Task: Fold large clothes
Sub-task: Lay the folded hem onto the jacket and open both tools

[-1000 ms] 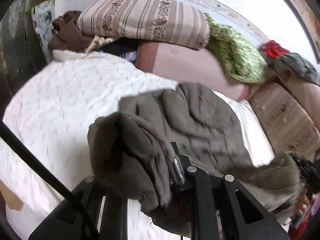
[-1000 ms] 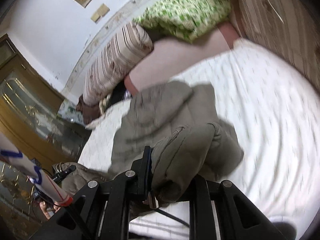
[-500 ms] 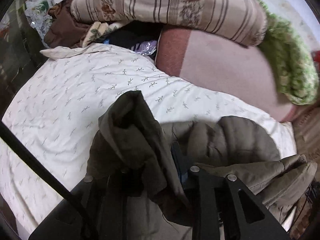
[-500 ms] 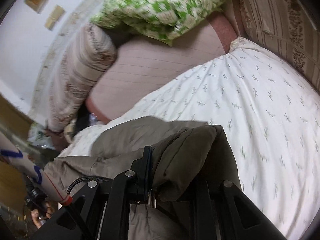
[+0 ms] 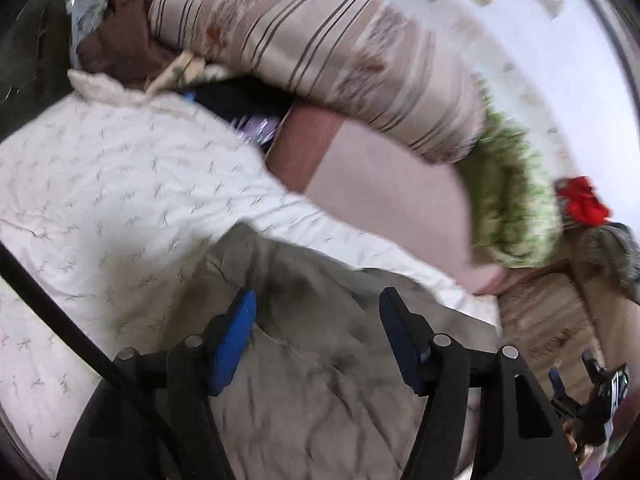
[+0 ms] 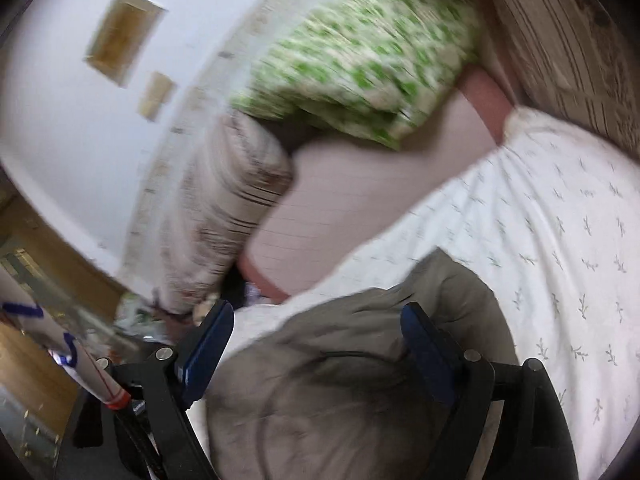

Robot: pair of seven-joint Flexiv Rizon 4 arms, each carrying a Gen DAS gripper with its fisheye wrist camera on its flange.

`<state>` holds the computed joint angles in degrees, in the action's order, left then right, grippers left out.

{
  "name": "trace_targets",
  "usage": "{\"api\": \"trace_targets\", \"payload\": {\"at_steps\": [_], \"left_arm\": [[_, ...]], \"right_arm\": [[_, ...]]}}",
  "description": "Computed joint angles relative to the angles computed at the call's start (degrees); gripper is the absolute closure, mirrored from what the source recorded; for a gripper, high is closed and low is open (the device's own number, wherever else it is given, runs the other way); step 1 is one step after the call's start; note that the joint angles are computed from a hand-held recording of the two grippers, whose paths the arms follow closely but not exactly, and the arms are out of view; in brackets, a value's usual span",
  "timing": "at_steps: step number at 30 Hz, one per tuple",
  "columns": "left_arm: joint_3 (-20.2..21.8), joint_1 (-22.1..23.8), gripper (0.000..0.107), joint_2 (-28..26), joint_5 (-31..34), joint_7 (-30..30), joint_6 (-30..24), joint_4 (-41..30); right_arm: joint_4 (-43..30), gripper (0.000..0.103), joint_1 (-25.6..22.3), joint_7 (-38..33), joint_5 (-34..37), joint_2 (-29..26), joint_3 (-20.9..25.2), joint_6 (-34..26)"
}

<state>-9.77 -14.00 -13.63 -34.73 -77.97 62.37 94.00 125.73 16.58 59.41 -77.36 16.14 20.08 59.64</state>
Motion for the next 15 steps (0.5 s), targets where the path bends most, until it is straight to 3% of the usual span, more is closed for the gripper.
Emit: {"api": "trace_targets", "payload": {"at_steps": [4, 9, 11, 15], "left_arm": [[1.8, -1.7, 0.044, 12.1, -1.2, 5.2, 7.2, 10.4], [6.0, -2.2, 0.035, 26.4, 12.4, 0.1, 14.1, 20.0], [7.3, -0.9, 0.033, 32.3, 16.2, -2.2, 14.5, 23.2], [11.0, -0.5, 0.030, 41.3, 17.5, -1.4, 12.1, 26.6]], "right_arm": [[-2.8, 0.013, 2.1, -5.8, 2.3, 3.6, 4.0, -4.6], [-7.2, 0.013, 4.8, -13.1, 7.3, 8.0, 11.8, -13.0], [-10.0, 0.012, 6.0, -18.0, 11.5, 9.1, 16.3, -19.7], [-17.7, 0.010, 7.9, -27.7, 19.5, 9.7, 26.1, -34.8]]}}
